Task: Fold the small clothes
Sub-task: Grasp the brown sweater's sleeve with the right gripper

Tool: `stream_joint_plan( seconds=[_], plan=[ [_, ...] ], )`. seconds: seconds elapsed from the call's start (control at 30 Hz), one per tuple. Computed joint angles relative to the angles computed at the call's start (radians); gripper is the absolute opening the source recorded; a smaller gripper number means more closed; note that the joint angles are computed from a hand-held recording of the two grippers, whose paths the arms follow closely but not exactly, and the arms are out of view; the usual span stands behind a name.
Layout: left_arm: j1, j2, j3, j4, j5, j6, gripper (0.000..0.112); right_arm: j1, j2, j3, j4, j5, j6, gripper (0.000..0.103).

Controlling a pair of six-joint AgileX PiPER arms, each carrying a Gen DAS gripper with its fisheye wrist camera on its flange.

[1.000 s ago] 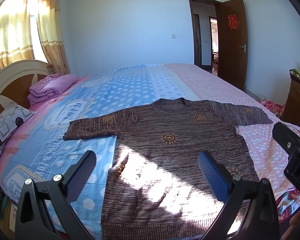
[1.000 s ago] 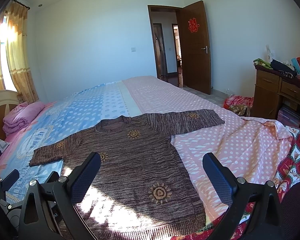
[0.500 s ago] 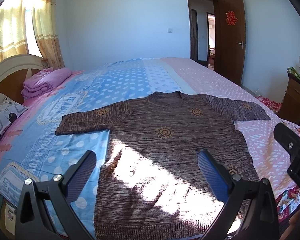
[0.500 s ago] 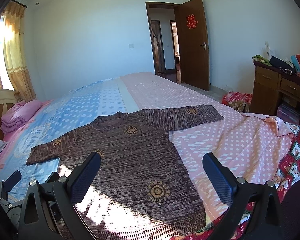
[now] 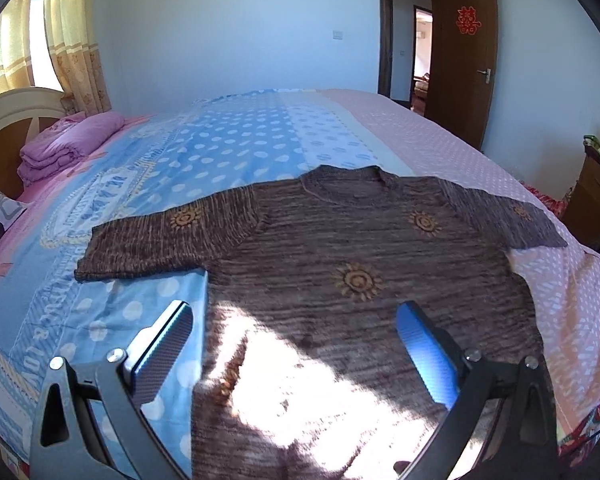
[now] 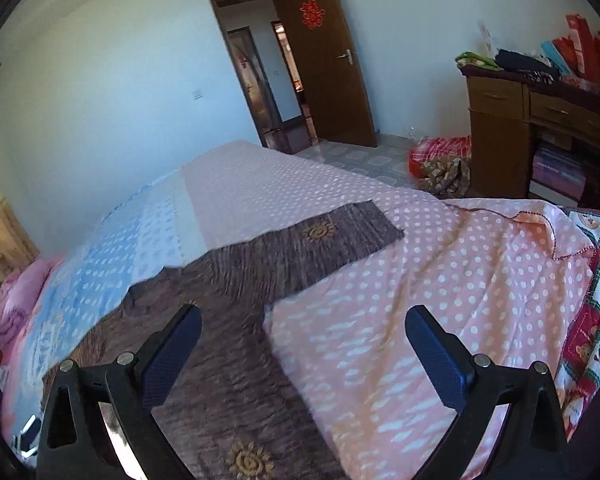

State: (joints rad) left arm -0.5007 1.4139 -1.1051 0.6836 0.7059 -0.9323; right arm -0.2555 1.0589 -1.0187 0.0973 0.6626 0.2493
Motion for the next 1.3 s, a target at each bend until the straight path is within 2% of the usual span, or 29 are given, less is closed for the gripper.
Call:
stream_joint_plan(
  seconds=[0.07,0.13,0.17,0.27,0.4,0.47,0.53,0.6,0.7,0.77,0.87,0.9,1.0,1.03,1.1,1.2,1.3],
  plan=[
    [0.055,0.037,-0.048,-0.017,-0.024,0.033,0.103,-0.125,0.109,-0.098,0.127,-0.019,-0.124,0.097],
    [0.108,0.078,-0.095,-0.025,-0.066,0.060,0.103,-0.188,0.232,-0.215,0.174,-0.016,-0.174,0.078],
    [0.130,0.102,-0.120,-0.012,-0.086,0.056,0.103,-0.212,0.302,-0.282,0.187,-0.003,-0.179,0.075],
    [0.161,0.174,-0.168,0.100,-0.121,-0.022,0.103,-0.244,0.523,-0.480,0.172,0.035,-0.150,0.072],
    [0.191,0.275,-0.195,0.224,-0.151,-0.099,0.103,-0.242,0.725,-0.604,0.110,0.047,-0.113,0.072],
    [0.214,0.324,-0.205,0.207,-0.168,-0.091,0.103,-0.248,0.819,-0.655,0.094,0.072,-0.076,0.070],
    [0.235,0.357,-0.207,0.184,-0.188,-0.100,0.103,-0.254,0.883,-0.682,0.104,0.077,-0.068,0.059],
    [0.261,0.390,-0.213,0.131,-0.217,-0.091,0.103,-0.247,0.946,-0.723,0.091,0.081,-0.072,0.056],
    [0.276,0.430,-0.215,0.105,-0.240,-0.099,0.103,-0.208,1.016,-0.789,-0.019,0.101,-0.003,0.056],
    [0.294,0.459,-0.245,-0.020,-0.236,0.010,0.103,-0.186,1.025,-0.779,-0.090,0.064,0.046,0.056],
    [0.317,0.474,-0.268,-0.159,-0.235,0.129,0.103,-0.159,1.035,-0.791,-0.184,0.075,0.084,0.055],
    [0.323,0.483,-0.278,-0.206,-0.228,0.171,0.103,-0.155,1.043,-0.802,-0.198,0.081,0.082,0.051],
    [0.339,0.525,-0.335,-0.319,-0.171,0.270,0.103,-0.157,1.054,-0.822,-0.175,0.088,0.017,0.028],
    [0.339,0.524,-0.333,-0.319,-0.173,0.270,0.103,-0.161,1.057,-0.830,-0.151,0.094,-0.012,0.019],
    [0.336,0.513,-0.315,-0.303,-0.189,0.254,0.103,-0.168,1.062,-0.854,-0.101,0.121,-0.058,0.009],
    [0.341,0.507,-0.303,-0.312,-0.204,0.257,0.103,-0.155,1.076,-0.901,-0.094,0.156,-0.060,0.007],
    [0.345,0.503,-0.296,-0.321,-0.218,0.261,0.103,-0.133,1.058,-0.911,-0.107,0.157,-0.058,0.007]
  ],
)
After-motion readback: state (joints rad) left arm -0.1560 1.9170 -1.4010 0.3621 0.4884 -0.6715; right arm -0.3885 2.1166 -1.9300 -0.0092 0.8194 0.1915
